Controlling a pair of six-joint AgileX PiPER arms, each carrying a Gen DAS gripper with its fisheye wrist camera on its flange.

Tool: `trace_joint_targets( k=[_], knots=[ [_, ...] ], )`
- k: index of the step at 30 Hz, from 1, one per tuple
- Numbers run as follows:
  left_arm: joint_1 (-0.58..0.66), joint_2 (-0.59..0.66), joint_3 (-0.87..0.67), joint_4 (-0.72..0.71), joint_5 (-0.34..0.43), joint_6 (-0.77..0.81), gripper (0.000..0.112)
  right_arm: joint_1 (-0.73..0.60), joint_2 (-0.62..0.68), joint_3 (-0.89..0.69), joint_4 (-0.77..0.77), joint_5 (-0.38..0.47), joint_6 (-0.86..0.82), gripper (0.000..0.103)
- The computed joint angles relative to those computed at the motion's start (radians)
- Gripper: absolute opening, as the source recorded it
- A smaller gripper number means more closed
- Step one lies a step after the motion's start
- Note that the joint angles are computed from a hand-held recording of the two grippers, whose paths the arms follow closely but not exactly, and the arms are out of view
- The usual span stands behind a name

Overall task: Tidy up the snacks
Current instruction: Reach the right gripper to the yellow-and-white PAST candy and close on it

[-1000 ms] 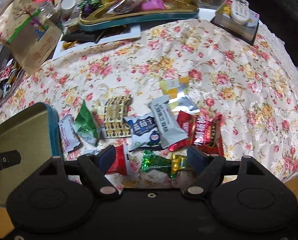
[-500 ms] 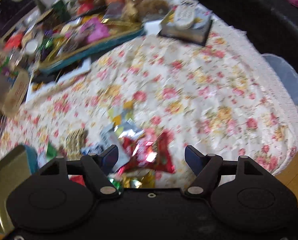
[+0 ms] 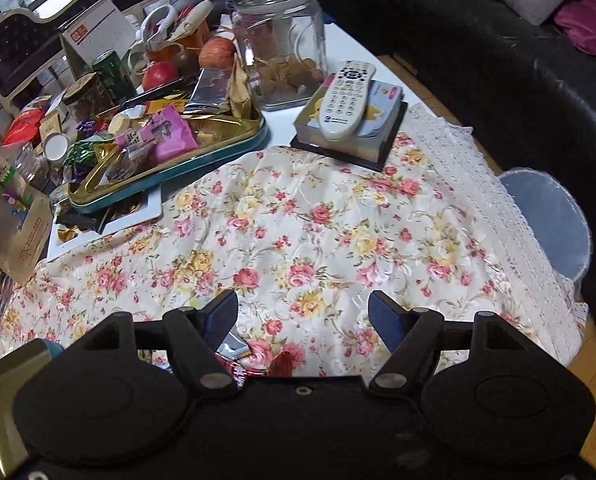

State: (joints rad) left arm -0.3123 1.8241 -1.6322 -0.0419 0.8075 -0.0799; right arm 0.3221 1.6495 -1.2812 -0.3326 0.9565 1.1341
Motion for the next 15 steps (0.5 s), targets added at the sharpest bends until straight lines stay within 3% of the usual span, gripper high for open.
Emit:
trace_joint_targets(
  k=[6, 12, 15],
  knots=[
    [0.018, 0.029, 0.006, -0.027, 0.009, 0.024, 0.050, -0.007, 0.053, -0.023, 0.076, -0.074, -0.056, 0.076],
    [0.033, 0.064, -0.001, -0.008, 0.034, 0.008, 0.049, 0.006, 0.118, -0.051, 0.147, -0.055, -0.166, 0.076],
    [0.049, 0.091, -0.027, -0.024, 0.083, 0.016, 0.049, 0.005, 0.138, -0.050, 0.200, -0.069, -0.212, 0.076]
  ],
)
